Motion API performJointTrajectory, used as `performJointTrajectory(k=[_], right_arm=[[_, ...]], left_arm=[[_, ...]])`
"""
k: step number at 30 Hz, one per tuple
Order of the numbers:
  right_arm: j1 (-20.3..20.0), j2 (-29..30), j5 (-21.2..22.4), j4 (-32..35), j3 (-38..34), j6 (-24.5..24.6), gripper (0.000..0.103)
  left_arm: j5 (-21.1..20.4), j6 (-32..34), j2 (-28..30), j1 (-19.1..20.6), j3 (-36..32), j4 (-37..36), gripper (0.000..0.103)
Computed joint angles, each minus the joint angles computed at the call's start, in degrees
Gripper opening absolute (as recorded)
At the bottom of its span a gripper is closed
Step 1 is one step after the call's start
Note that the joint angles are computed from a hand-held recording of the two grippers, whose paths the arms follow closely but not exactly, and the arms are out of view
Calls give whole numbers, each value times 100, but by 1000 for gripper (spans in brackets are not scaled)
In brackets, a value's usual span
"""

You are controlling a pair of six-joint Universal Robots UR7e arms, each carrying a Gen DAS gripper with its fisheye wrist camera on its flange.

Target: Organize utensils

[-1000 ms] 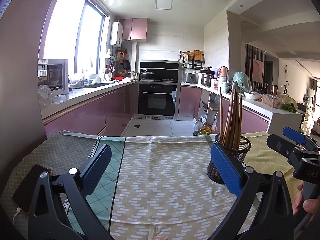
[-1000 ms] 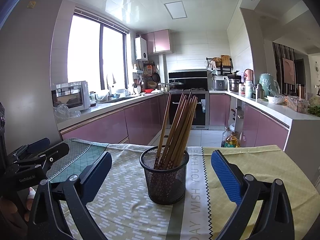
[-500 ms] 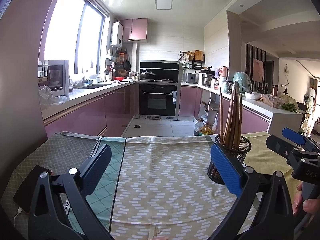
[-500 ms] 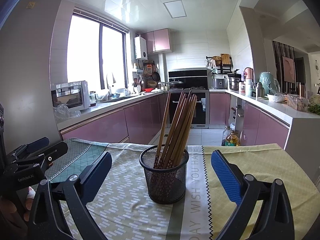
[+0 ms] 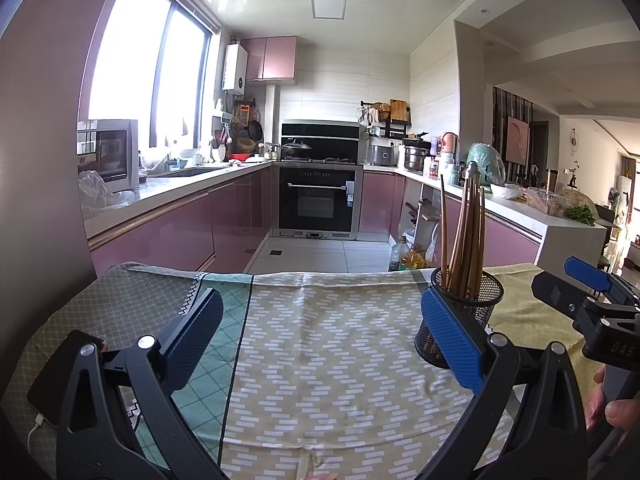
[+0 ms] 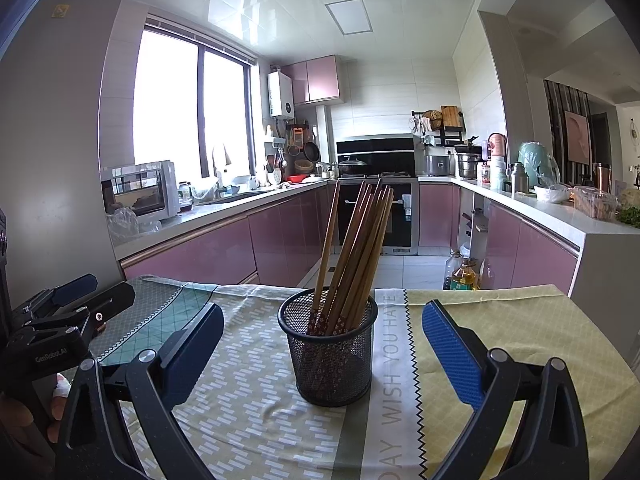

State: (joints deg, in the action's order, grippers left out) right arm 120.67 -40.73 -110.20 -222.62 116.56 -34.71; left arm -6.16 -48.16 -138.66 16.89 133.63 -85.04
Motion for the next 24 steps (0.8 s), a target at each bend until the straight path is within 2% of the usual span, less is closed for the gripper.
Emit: performJointTrajectory(k=[24], right_arm=[[-4,4,-9,-18,21,25,96]], left_arm=[[-23,-429,3,-42,-98,531,98]])
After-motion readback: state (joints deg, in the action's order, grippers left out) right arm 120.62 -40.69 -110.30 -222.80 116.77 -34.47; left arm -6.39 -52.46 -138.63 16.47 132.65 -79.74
